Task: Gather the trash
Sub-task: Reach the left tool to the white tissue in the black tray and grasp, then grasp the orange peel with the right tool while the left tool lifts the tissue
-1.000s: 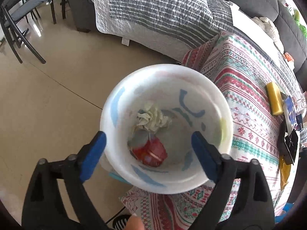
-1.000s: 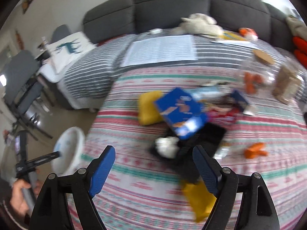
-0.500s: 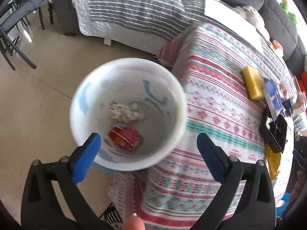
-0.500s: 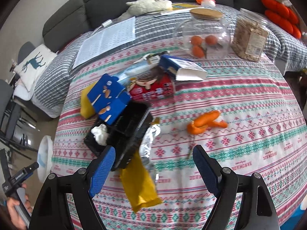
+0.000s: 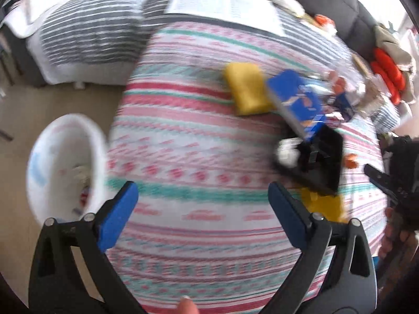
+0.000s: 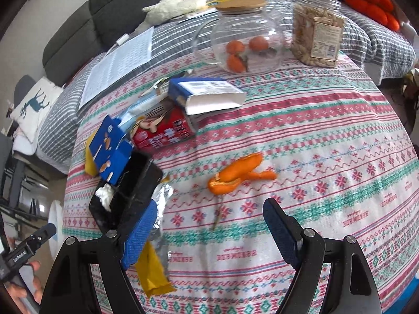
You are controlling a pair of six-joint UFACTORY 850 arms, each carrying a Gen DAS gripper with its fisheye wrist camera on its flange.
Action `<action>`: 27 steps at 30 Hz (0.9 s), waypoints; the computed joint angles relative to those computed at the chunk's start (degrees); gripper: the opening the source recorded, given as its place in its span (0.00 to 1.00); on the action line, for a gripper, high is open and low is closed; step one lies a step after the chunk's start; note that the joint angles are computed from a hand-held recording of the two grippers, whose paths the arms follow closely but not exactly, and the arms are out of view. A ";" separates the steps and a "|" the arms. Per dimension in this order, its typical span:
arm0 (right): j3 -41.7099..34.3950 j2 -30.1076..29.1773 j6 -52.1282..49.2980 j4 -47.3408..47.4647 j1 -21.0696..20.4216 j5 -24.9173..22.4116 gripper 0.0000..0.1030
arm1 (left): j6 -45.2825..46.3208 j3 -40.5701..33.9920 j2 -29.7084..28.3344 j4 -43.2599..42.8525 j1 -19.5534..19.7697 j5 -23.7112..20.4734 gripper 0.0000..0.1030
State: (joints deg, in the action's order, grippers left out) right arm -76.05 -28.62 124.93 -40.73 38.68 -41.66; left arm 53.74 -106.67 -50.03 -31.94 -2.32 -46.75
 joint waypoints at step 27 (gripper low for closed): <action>12.07 6.95 4.56 -1.35 -2.12 4.78 0.82 | -5.38 -0.77 -3.46 5.56 -9.29 -1.13 0.27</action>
